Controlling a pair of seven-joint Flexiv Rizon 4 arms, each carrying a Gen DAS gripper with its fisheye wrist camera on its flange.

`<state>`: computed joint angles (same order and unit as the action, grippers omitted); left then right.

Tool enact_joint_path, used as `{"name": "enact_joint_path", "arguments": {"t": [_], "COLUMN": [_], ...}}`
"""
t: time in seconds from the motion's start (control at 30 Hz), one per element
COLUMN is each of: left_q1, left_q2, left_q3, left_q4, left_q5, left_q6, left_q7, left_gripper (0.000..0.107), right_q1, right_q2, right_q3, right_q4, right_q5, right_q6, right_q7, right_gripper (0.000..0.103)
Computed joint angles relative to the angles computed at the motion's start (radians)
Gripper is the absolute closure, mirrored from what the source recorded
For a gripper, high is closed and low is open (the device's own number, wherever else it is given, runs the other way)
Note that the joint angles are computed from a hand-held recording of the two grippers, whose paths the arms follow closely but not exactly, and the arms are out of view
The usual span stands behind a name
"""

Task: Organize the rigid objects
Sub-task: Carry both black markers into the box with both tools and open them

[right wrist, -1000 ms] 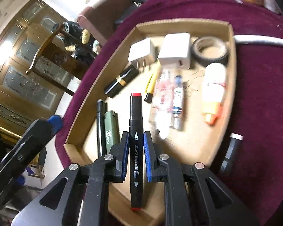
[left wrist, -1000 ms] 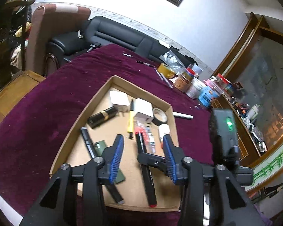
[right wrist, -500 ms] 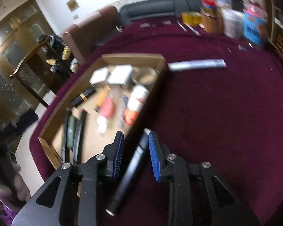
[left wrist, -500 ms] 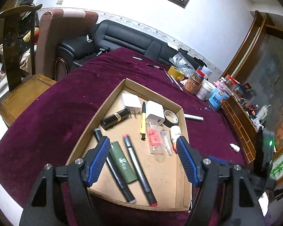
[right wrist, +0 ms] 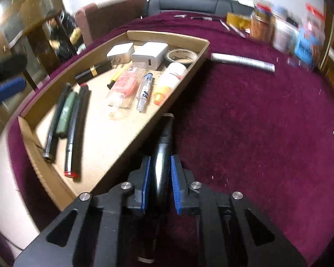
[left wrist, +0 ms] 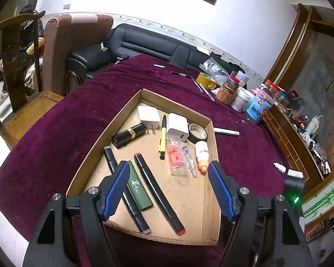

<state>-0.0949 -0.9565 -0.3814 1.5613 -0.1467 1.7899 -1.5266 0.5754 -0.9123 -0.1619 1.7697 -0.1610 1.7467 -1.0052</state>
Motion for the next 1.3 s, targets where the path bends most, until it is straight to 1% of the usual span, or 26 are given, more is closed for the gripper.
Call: {"name": "enact_joint_path", "arguments": {"t": [0.03,0.07,0.1,0.2,0.23,0.27,0.3,0.4,0.43,0.47,0.53,0.6,0.67,0.73,0.8,0.87,0.9,0.97,1.03,1.07,1.1,1.13,1.23,1.3], "left_q1": [-0.001,-0.002,0.0,0.013,0.019,0.025,0.034,0.053,0.056,0.059,0.058,0.043,0.018,-0.014,-0.037,-0.05,-0.06,-0.088,-0.148,-0.17,-0.207,-0.248,-0.366,-0.445], "left_q2": [0.001,0.002,0.003,-0.005,-0.007,-0.01,-0.014,-0.022,-0.025,-0.025,-0.022,-0.014,-0.005,0.002,0.003,0.001,0.0,-0.001,0.001,0.004,0.006,0.006,0.0,-0.014], "left_q3": [0.004,0.007,0.008,0.002,-0.003,-0.008,-0.016,-0.032,-0.033,-0.034,-0.026,0.001,0.043,0.092,0.127,0.146,0.158,0.194,0.269,0.298,0.343,0.395,0.542,0.639], "left_q4": [0.001,0.003,0.005,0.003,0.003,0.003,0.004,0.004,0.003,0.003,0.007,0.011,0.012,0.009,0.003,-0.003,-0.008,-0.02,-0.034,-0.033,-0.036,-0.039,-0.043,-0.049], "left_q5": [-0.001,-0.002,-0.003,-0.004,-0.003,-0.001,0.0,0.008,0.01,0.012,0.014,0.01,-0.001,-0.019,-0.034,-0.042,-0.048,-0.065,-0.097,-0.107,-0.122,-0.14,-0.192,-0.233], "left_q6": [0.003,0.008,0.013,0.021,0.023,0.024,0.025,0.023,0.022,0.02,0.024,0.032,0.037,0.037,0.029,0.022,0.018,0.005,-0.009,-0.011,-0.011,-0.009,0.001,0.001], "left_q7": [-0.002,-0.005,-0.009,-0.021,-0.025,-0.029,-0.033,-0.041,-0.042,-0.042,-0.046,-0.05,-0.056,-0.063,-0.065,-0.063,-0.061,-0.062,-0.069,-0.072,-0.078,-0.085,-0.101,-0.108], "left_gripper": [0.04,0.04,0.04,0.04,0.04,0.04,0.04,0.04,0.04,0.04,0.04,0.04,0.04,0.04,0.04,0.04,0.04,0.04,0.04,0.04,0.04,0.04,0.039,0.036], "right_q1": [-0.056,-0.097,-0.111,-0.101,-0.096,-0.101,-0.128,-0.23,-0.259,-0.275,-0.261,-0.276,-0.268,-0.242,-0.204,-0.161,-0.162,-0.191,-0.193,-0.176,-0.161,-0.15,-0.125,-0.107], "right_q2": [0.008,0.012,0.02,0.064,0.077,0.091,0.104,0.111,0.098,0.085,0.053,0.006,-0.03,-0.058,-0.071,-0.074,-0.077,-0.074,-0.056,-0.039,-0.034,-0.025,0.002,0.018], "right_q3": [0.06,0.1,0.112,0.099,0.096,0.105,0.138,0.262,0.3,0.327,0.333,0.374,0.386,0.371,0.329,0.265,0.267,0.308,0.307,0.28,0.259,0.242,0.198,0.167], "right_q4": [0.007,0.017,0.031,0.083,0.093,0.1,0.099,0.068,0.039,0.008,-0.059,-0.147,-0.213,-0.265,-0.293,-0.305,-0.312,-0.302,-0.273,-0.241,-0.231,-0.21,-0.145,-0.102], "right_q5": [0.002,0.005,0.015,0.056,0.064,0.062,0.043,-0.052,-0.089,-0.12,-0.154,-0.189,-0.19,-0.18,-0.162,-0.144,-0.131,-0.116,-0.105,-0.097,-0.092,-0.086,-0.064,-0.041], "right_q6": [0.027,0.062,0.095,0.192,0.207,0.22,0.228,0.189,0.159,0.118,0.042,-0.061,-0.133,-0.188,-0.219,-0.248,-0.256,-0.239,-0.205,-0.163,-0.141,-0.113,-0.03,0.021], "right_q7": [-0.003,-0.007,-0.008,-0.031,-0.043,-0.057,-0.068,-0.076,-0.073,-0.071,-0.075,-0.088,-0.102,-0.112,-0.105,-0.064,-0.065,-0.088,-0.099,-0.094,-0.085,-0.08,-0.064,-0.052], "right_gripper": [0.09,0.09,0.09,0.09,0.09,0.09,0.09,0.09,0.09,0.09,0.09,0.09,0.09,0.09,0.09,0.09,0.089,0.089,0.089,0.089,0.088,0.086,0.085,0.085]}}
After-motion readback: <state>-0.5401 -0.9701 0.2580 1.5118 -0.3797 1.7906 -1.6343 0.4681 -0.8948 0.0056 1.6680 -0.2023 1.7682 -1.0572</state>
